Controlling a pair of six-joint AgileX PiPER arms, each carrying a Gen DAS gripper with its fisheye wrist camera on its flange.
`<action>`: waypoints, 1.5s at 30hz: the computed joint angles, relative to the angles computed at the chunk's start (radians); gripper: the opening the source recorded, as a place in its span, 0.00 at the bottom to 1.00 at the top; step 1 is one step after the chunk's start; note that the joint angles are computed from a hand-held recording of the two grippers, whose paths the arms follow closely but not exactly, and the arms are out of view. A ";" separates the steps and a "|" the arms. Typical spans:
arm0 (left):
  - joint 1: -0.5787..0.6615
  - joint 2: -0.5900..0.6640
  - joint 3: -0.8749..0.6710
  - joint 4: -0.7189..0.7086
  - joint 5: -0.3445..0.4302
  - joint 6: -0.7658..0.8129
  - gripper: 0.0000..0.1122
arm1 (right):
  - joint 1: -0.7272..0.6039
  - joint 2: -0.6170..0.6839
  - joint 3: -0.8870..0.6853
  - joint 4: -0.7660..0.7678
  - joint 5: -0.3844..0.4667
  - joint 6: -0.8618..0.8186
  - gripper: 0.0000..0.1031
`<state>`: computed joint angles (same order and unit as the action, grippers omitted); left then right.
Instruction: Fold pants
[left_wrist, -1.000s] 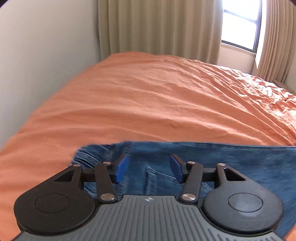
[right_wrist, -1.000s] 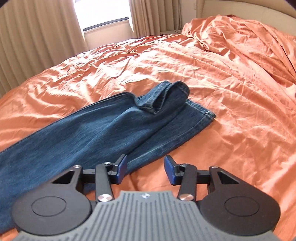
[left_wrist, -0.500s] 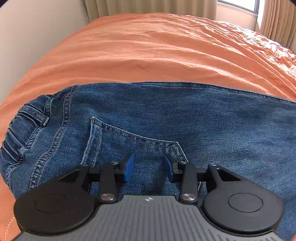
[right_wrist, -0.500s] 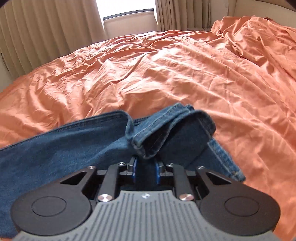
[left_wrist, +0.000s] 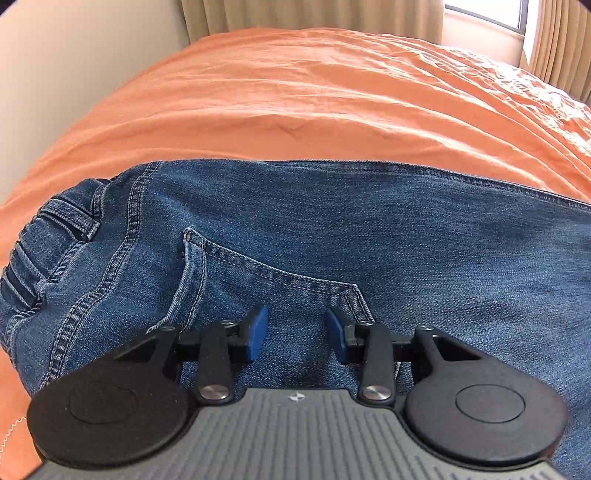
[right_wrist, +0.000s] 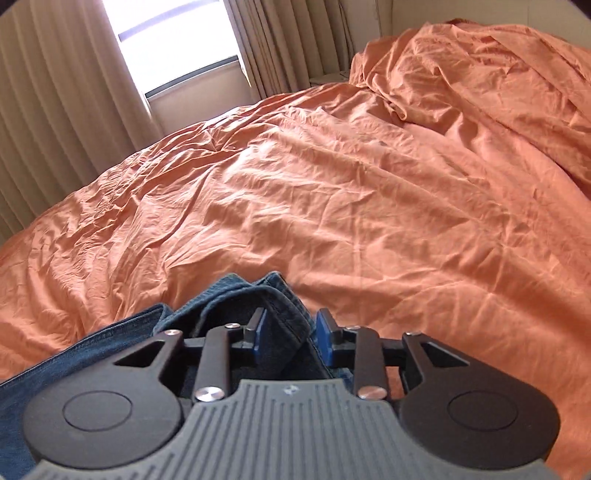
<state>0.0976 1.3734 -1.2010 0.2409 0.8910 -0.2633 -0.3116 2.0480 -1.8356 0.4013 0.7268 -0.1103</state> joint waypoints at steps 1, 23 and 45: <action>0.000 0.000 -0.001 0.000 0.001 -0.002 0.39 | -0.015 0.001 0.009 0.056 0.027 -0.022 0.27; -0.024 0.020 -0.012 0.025 0.008 0.006 0.38 | -0.099 -0.243 0.264 0.256 0.044 0.038 0.10; -0.006 0.050 -0.071 -0.030 0.050 0.170 0.31 | -0.173 -0.215 0.448 0.659 -0.071 -0.282 0.00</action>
<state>0.0920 1.4232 -1.2724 0.2104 0.9413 -0.0930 -0.4845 1.8329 -1.3880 1.0602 0.6553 -0.3924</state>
